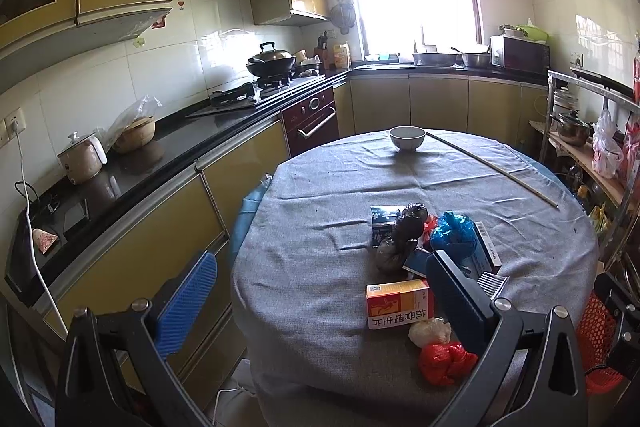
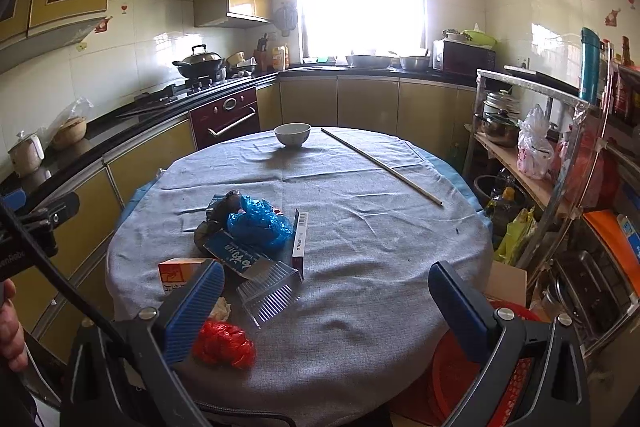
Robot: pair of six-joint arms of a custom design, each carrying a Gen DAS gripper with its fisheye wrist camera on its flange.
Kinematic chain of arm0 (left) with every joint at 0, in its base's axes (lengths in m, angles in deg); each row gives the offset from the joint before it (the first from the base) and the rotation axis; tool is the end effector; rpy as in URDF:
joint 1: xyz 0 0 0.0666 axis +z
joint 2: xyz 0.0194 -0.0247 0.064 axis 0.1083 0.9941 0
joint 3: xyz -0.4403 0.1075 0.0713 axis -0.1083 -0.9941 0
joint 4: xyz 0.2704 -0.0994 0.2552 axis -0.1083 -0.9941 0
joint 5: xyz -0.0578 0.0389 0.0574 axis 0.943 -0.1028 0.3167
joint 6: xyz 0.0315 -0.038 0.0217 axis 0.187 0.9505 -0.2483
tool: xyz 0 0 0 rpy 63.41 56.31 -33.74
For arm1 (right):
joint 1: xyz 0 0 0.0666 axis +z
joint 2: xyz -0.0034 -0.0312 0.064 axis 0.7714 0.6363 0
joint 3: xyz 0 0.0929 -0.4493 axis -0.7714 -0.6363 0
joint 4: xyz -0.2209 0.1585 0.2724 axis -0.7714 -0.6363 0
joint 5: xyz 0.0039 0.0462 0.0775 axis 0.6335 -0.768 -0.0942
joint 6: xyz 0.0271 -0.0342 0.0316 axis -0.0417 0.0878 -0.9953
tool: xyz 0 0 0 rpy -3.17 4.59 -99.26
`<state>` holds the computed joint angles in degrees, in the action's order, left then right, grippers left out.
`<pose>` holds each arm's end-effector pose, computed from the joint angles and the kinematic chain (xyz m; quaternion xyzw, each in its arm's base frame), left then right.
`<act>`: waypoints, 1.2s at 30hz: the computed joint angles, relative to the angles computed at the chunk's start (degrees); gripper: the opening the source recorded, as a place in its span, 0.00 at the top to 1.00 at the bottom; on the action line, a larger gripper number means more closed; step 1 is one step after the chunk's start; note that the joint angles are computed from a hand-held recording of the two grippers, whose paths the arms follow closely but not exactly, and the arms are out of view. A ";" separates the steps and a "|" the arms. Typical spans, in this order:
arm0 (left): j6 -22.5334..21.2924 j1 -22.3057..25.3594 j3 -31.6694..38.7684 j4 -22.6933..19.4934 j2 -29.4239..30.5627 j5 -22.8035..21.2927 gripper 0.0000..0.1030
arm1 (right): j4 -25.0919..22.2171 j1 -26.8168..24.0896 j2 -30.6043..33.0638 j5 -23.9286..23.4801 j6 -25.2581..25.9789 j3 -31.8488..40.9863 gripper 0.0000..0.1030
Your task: Collect trash
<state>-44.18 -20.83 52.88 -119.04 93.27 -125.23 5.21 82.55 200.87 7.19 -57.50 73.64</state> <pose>0.5091 -0.2295 0.5132 -0.1945 0.8425 0.1918 0.4644 0.6060 0.3728 0.5029 -0.1471 0.8825 0.0920 0.4371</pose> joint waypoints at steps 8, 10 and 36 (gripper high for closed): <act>0.22 -0.03 0.44 -0.45 0.32 -0.01 0.00 | -0.26 -0.06 0.22 0.26 -0.13 0.24 0.00; 0.07 -0.05 0.40 -0.28 0.33 -0.02 0.00 | -0.11 -0.10 0.11 0.22 -0.38 0.00 0.00; 0.21 -0.15 0.00 -0.34 0.31 0.26 0.00 | -1.21 -0.29 0.17 -0.06 -1.42 0.17 0.00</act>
